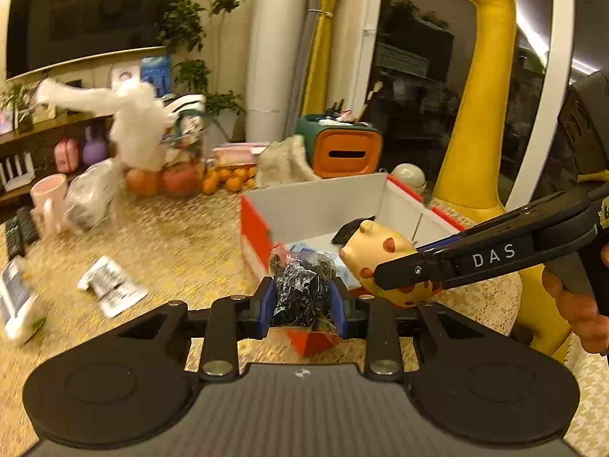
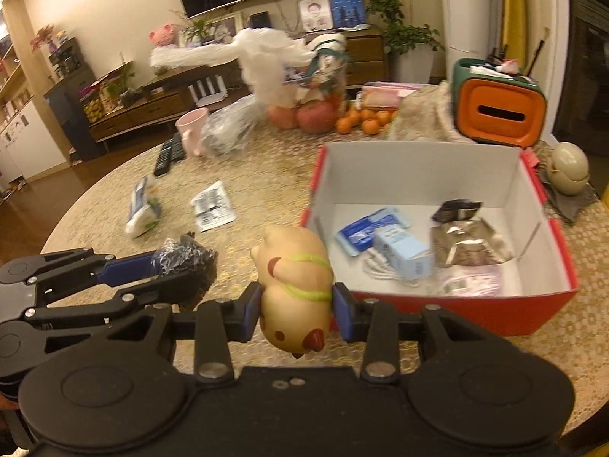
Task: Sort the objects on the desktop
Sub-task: 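Carry the dark mesh bag and pig toy over the red box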
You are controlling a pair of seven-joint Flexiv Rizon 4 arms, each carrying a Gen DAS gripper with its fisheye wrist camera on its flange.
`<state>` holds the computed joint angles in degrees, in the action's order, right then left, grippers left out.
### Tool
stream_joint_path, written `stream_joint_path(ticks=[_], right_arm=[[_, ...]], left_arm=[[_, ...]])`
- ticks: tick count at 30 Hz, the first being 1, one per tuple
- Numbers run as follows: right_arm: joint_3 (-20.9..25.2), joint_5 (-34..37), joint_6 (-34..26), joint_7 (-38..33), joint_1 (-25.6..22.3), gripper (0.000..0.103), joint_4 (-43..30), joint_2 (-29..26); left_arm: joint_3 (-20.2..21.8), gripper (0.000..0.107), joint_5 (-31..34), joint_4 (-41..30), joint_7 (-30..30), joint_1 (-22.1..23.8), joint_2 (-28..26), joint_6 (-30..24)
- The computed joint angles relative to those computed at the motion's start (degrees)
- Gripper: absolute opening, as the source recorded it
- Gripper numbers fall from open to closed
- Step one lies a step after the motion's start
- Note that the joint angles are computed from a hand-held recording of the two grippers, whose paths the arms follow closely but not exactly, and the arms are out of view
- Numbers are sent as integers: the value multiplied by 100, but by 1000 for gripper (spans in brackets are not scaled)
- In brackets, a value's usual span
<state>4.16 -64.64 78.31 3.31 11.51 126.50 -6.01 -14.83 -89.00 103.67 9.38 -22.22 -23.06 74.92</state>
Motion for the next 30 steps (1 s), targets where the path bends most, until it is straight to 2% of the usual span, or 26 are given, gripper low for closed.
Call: stream_joint_path(ticks=[9, 16, 23, 30], right_arm=[[-134, -208, 102, 39, -385, 39, 163, 159], [-234, -282, 214, 33, -686, 39, 227, 128], [-387, -271, 202, -14, -886, 39, 213, -36], [-559, 97, 324, -272, -915, 39, 162, -407]], left_arm=[[-312, 30, 932, -620, -574, -2, -537, 170], [-516, 30, 2147, -1104, -1398, 127, -1005, 159], [-339, 30, 3608, -1874, -2476, 27, -1674, -48], [109, 30, 4860, -2981, -3699, -201, -2397, -630]])
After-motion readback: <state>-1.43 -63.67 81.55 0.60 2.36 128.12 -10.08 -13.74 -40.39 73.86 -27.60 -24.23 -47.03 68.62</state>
